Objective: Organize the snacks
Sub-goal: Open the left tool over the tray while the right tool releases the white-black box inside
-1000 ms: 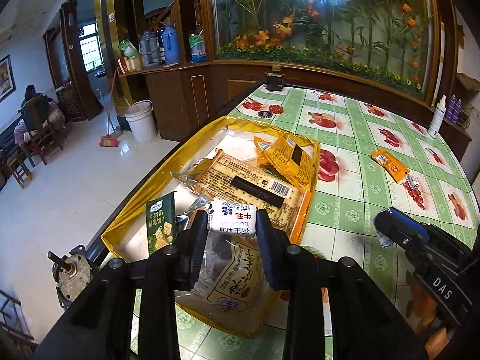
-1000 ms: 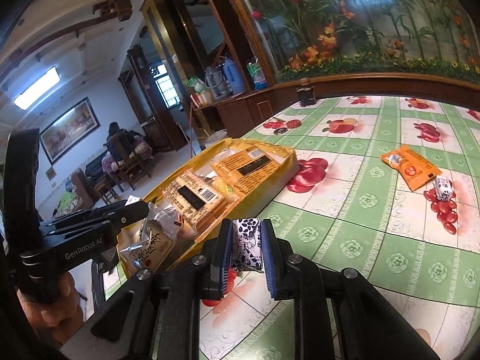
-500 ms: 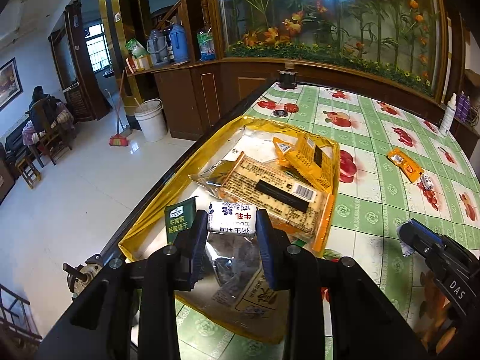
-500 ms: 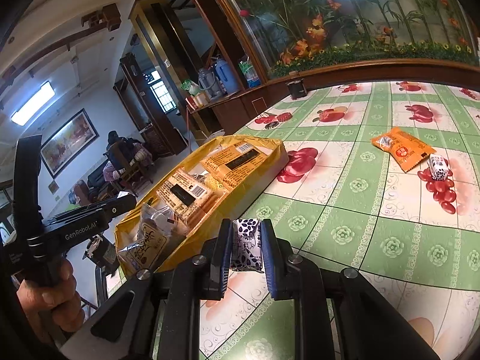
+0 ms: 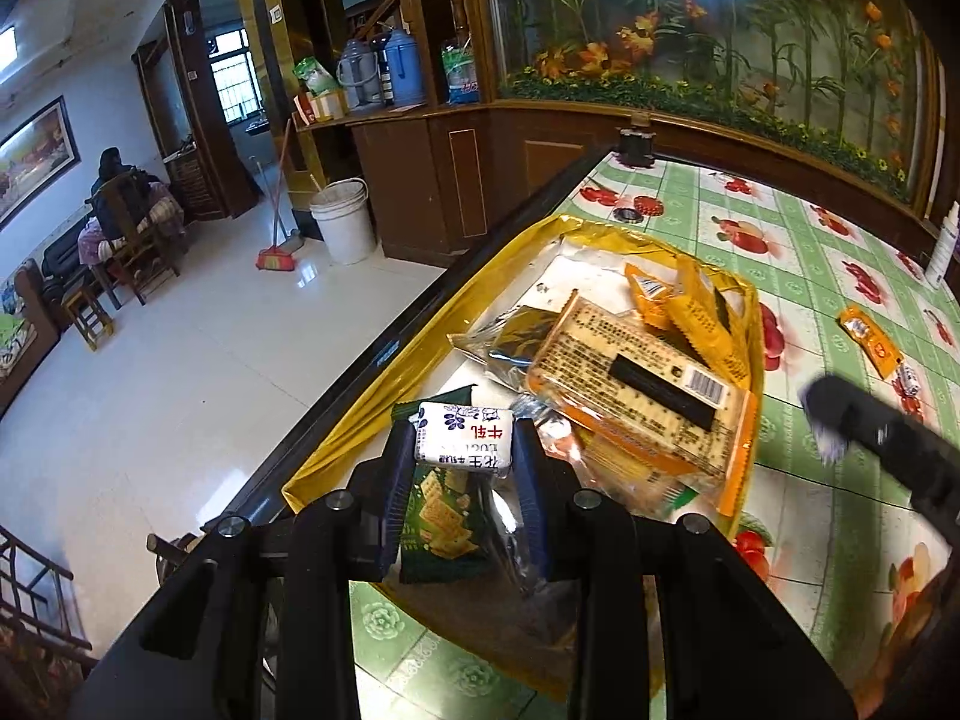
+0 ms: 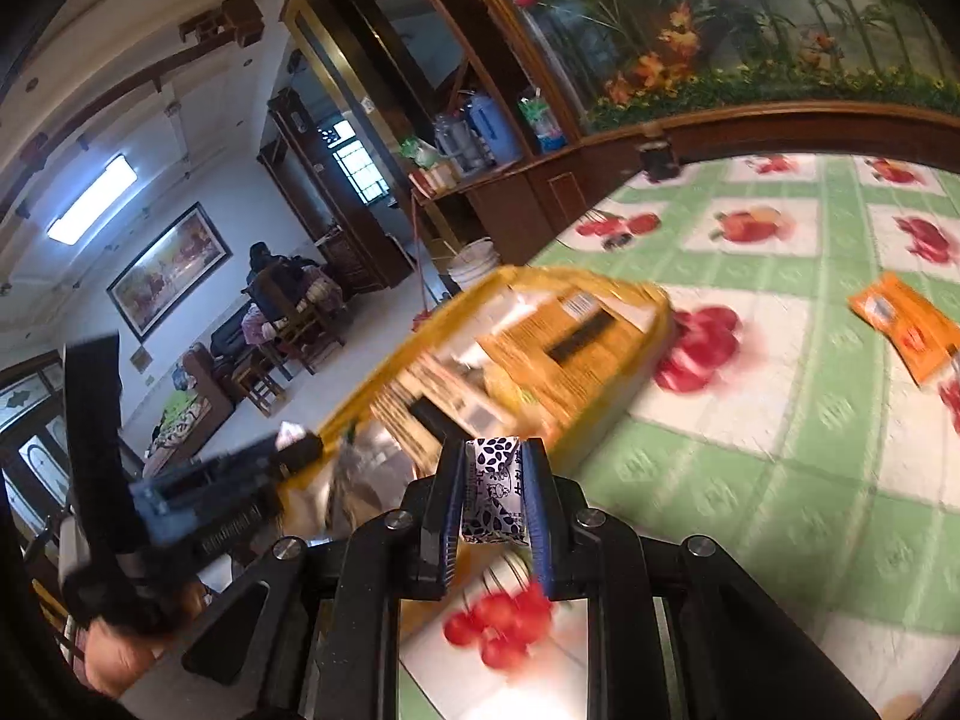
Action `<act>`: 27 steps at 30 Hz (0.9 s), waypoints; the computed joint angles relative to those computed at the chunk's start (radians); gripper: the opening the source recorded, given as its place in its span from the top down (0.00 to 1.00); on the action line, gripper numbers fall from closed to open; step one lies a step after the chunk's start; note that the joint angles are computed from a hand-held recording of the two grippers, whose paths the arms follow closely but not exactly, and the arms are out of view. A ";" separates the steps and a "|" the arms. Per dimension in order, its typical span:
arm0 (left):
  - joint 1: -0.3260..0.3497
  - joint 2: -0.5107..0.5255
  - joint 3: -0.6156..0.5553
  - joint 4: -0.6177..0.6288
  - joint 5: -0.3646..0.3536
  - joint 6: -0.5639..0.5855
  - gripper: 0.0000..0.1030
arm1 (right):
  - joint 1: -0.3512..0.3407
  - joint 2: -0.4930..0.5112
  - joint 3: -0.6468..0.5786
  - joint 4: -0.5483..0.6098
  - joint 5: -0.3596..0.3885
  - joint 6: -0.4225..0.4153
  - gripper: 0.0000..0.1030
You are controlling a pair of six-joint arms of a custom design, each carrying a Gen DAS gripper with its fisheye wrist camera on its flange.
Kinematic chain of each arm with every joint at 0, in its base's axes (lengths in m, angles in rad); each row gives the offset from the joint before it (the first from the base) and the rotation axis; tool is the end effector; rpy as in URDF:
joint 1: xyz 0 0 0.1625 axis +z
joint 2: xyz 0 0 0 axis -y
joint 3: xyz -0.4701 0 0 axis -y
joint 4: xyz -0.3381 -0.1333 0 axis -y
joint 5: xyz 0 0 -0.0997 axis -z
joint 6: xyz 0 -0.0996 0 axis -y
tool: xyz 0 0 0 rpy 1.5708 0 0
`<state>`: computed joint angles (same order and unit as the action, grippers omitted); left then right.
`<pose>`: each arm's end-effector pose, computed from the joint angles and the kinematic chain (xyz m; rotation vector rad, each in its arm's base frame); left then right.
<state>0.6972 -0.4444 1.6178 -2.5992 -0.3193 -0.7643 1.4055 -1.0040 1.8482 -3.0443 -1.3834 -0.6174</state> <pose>-0.3516 -0.5917 0.0075 0.2147 1.9974 -0.9594 0.0486 -0.6318 0.2859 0.7388 -2.8153 0.9796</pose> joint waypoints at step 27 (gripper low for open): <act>0.015 0.048 -0.106 -0.224 -0.099 0.168 0.24 | -0.005 0.032 -0.131 0.022 -0.051 0.074 0.50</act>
<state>0.7120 -0.3960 1.5114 -2.8232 -0.4187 -0.5964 1.4009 -0.9721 1.7173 -3.0222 -1.4346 -0.5432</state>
